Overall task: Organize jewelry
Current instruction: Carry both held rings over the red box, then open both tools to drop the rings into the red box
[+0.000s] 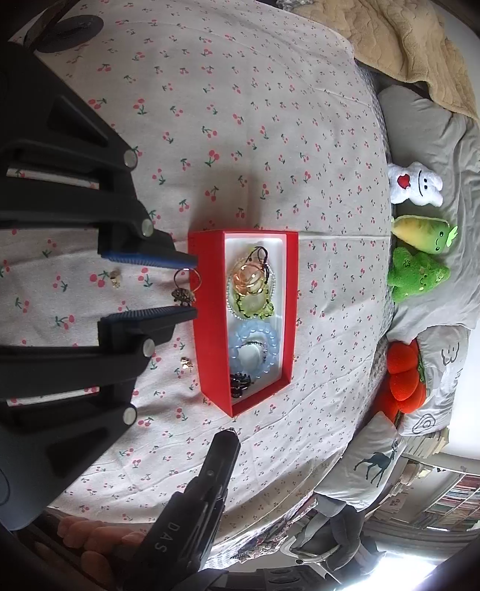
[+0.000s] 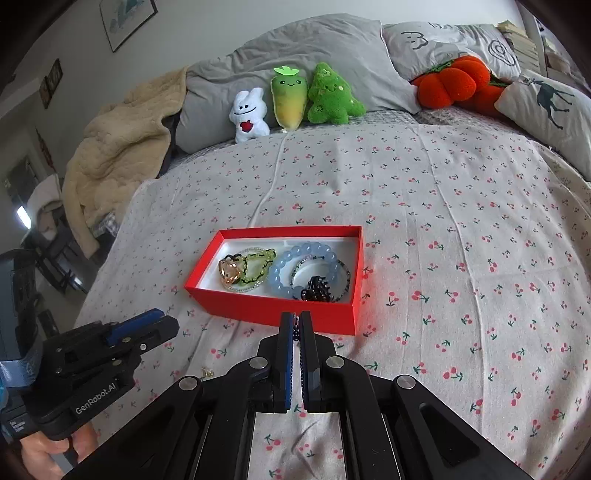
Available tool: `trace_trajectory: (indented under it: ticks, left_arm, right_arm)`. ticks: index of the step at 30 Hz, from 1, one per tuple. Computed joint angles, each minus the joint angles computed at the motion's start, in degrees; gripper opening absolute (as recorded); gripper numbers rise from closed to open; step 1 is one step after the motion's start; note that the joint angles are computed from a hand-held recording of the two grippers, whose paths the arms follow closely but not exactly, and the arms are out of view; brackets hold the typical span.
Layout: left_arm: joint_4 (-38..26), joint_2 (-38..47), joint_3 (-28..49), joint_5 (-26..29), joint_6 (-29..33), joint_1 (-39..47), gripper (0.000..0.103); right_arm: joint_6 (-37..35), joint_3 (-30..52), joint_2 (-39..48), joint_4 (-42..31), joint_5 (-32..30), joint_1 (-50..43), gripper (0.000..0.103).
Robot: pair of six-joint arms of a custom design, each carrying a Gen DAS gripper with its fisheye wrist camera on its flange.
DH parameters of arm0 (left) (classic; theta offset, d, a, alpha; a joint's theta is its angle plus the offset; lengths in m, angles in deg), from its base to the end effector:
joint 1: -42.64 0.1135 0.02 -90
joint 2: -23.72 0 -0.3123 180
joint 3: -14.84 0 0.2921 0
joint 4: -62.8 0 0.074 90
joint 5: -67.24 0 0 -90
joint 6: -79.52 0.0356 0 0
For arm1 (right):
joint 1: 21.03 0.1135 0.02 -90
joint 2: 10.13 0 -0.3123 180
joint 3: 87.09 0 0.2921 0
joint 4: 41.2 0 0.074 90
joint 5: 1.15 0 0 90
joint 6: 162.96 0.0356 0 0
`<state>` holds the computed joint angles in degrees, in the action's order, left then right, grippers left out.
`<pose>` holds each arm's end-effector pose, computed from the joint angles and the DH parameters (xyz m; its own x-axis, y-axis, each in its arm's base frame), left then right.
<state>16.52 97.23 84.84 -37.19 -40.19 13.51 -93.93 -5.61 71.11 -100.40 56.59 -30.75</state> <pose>0.2602 -0.1349 0.3122 -0.7434 -0.1352 -0.6550 -0.0432 0.9870 -0.1547 0.3169 -0.0350 0.3342 -0.7426 -0.1798 -0.6452 -0.4222 0.8735 0.2425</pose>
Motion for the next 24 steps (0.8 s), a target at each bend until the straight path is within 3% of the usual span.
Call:
trace_trajectory:
  ticks: [11,20,24]
  left_arm:
    - [2.73,7.77,4.95,3.19,4.5,4.24,0.022]
    - [3.43,11.64,7.59,3.04,6.44,4.83,0.023]
    - [3.62,10.54,6.96,1.99,7.1,4.76,0.033]
  right_arm:
    - [5.0,7.15,9.11,1.36,3.32,4.67,0.003]
    - [5.43,7.73,11.86,2.27,5.02,6.12,0.003]
    - [5.31,7.8,12.37,2.65,5.46,6.18,0.003]
